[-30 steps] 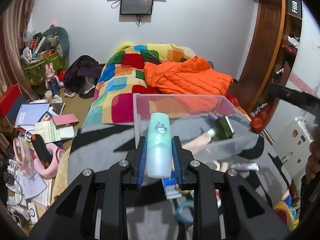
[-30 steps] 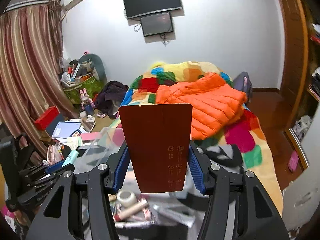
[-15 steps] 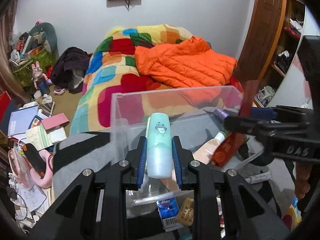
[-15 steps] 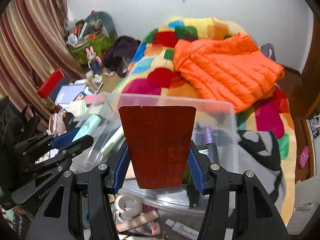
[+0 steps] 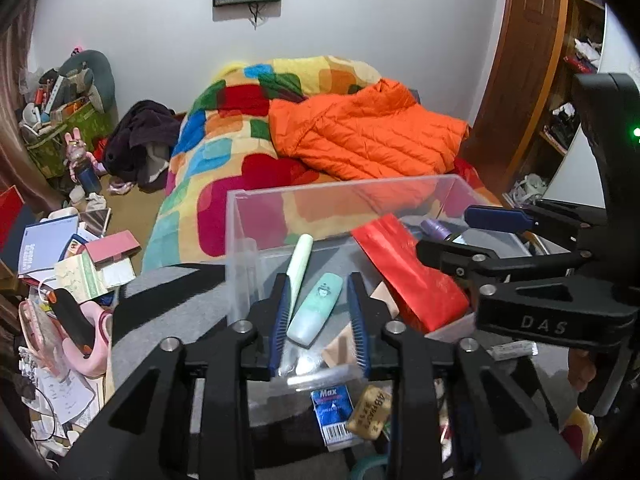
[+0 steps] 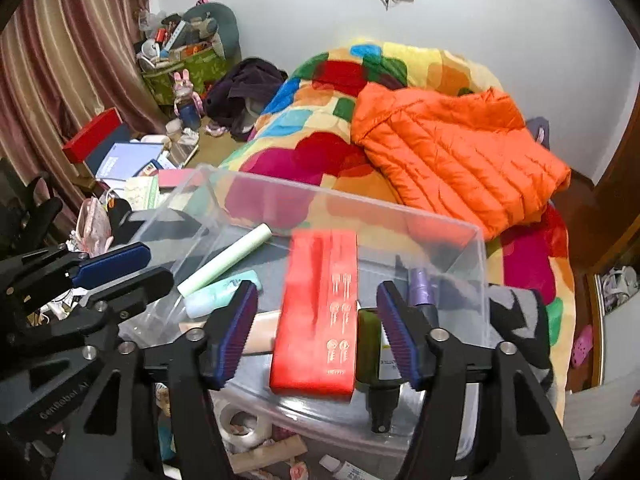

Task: Organize objects
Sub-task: 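Drop the mint bottle and red pouch into the clear box, then grasp the blue tape roll with the left tool while the right tool grasps the white toothpaste tube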

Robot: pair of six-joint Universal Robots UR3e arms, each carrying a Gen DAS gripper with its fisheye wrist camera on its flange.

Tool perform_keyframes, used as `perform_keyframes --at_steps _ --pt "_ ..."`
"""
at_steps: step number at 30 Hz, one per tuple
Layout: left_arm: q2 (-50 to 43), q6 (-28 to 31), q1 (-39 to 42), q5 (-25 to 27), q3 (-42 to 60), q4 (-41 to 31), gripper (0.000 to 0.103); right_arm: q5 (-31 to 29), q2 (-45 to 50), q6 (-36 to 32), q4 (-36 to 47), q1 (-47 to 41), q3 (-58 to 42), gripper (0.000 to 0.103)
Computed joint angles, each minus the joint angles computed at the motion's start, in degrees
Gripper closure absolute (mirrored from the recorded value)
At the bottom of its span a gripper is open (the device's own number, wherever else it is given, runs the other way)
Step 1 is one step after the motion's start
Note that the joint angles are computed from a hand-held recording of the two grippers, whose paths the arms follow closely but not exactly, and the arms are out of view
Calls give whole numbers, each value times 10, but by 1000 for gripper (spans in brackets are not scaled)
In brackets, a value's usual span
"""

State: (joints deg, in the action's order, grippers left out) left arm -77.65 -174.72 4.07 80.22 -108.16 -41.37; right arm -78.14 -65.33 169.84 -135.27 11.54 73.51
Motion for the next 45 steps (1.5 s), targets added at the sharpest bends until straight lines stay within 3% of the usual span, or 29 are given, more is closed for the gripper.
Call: perform_keyframes --at_steps 2,5,18,23,30,32,34,43,45 --pt "26 0 6 -4 -13 -1 60 13 -29 -6 -11 -9 28 42" --pt "65 0 9 -2 -34 -4 55 24 -72 -14 -31 -22 73 39" --pt "192 9 28 -9 -146 -82 52 86 -256 -71 -91 -127 322 36" --pt "234 4 28 -12 -191 -115 52 82 -268 -99 -105 -148 393 36" --pt "244 -32 -9 -14 -221 -115 52 96 -221 -121 -97 -157 412 36" --pt "239 -44 -23 -9 -225 -103 51 101 -209 -124 -104 -157 413 39" --pt "239 -53 -29 -7 -226 -100 51 106 -197 -131 -94 -157 406 54" --pt "242 -61 -40 -10 -230 -104 51 104 -228 -148 -112 -167 449 87" --pt "236 -66 -46 -6 -228 -98 52 111 -241 -149 -104 -177 459 87"
